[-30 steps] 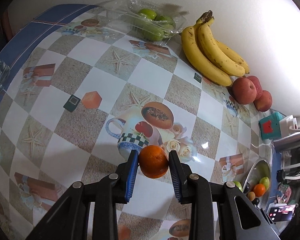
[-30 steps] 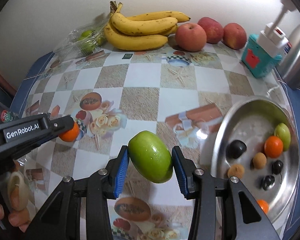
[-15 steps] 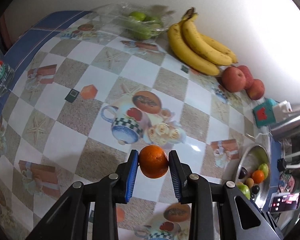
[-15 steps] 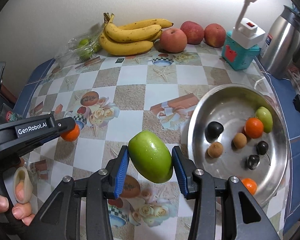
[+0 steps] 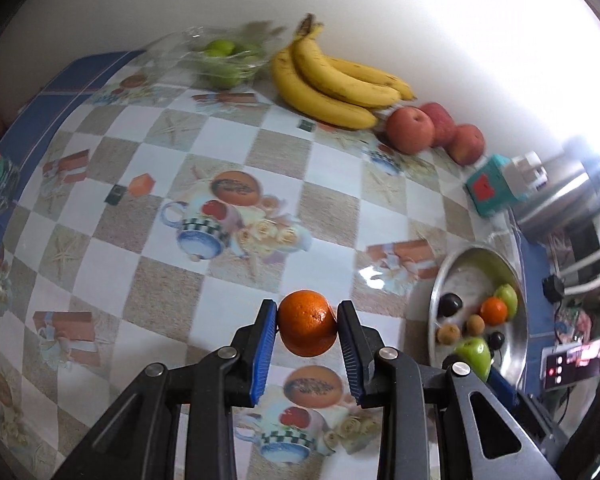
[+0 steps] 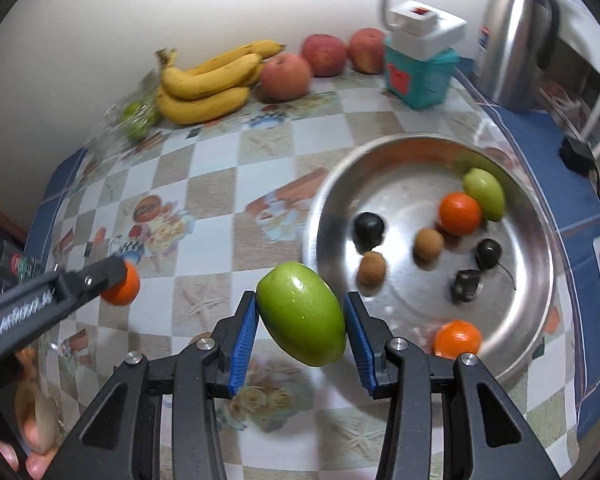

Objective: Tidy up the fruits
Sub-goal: 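Carry the orange into the steel bowl and release while the right gripper releases the green fruit there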

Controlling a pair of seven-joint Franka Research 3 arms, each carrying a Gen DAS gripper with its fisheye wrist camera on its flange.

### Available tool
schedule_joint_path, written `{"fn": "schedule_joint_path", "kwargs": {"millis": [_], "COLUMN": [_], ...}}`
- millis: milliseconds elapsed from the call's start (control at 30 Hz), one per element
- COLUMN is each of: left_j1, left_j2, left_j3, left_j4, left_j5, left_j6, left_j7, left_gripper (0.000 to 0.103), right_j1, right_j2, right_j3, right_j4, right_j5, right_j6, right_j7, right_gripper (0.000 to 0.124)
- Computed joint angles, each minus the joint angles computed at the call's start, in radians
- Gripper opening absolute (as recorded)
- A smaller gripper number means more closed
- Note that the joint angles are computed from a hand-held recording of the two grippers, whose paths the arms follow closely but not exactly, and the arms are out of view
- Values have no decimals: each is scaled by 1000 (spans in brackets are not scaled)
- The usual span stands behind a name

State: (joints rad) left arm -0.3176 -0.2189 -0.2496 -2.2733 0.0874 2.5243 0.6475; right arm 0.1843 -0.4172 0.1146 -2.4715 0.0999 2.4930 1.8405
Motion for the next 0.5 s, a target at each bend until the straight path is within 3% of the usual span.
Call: {"fn": "schedule_joint_path", "kwargs": {"millis": [500], "left_j1": [-66], "left_j2": [180], "left_j3": [-43], "left_j4": [177], "left_j5": [-11], "left_j6": [53], "left_j7": [166], "left_gripper": [33], "right_j1": [-130], "right_j2": [-41], "right_j3": [-40], "right_j4": [-38], "right_j5": [-38], "right_j6": [10], "right_j7": [82], "right_gripper": [45]}}
